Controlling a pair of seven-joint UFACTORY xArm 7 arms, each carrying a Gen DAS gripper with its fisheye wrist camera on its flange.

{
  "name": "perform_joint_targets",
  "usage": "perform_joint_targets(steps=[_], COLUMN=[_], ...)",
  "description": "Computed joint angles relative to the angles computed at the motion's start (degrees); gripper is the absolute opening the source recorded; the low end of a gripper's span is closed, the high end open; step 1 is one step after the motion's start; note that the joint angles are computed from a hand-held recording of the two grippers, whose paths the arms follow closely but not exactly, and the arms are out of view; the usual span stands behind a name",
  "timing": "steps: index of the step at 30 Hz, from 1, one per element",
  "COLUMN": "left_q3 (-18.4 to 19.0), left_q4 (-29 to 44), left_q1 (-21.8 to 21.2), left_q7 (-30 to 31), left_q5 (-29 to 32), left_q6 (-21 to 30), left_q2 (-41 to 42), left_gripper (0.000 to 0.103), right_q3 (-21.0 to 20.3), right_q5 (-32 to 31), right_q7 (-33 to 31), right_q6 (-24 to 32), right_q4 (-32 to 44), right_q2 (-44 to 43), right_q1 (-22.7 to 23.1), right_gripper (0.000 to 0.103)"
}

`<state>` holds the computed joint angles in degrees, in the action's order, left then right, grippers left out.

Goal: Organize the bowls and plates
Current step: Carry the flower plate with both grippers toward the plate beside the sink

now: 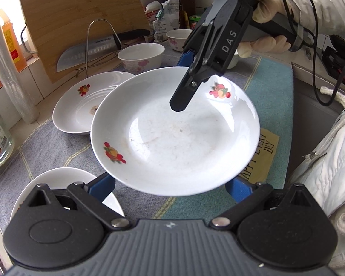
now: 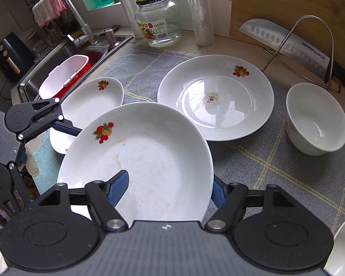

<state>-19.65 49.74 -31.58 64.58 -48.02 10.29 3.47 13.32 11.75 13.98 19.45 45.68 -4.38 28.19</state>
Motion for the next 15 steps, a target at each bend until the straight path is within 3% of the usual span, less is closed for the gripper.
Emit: perform_joint_targets(steps=[15], left_q3=[4.35], left_q4=[-5.02], left_q1=[-0.73], left_q7=[-0.13], left_q5=[-2.76], left_q6=[-0.25], left_q2=[-5.43], left_gripper=[0.101], right_q3=[1.52], right_q5=[-1.33], right_q7=[-1.86], right_q6=[1.31], right_q4=[10.37], right_q2=[9.46], right_q1=[0.63], right_gripper=[0.078])
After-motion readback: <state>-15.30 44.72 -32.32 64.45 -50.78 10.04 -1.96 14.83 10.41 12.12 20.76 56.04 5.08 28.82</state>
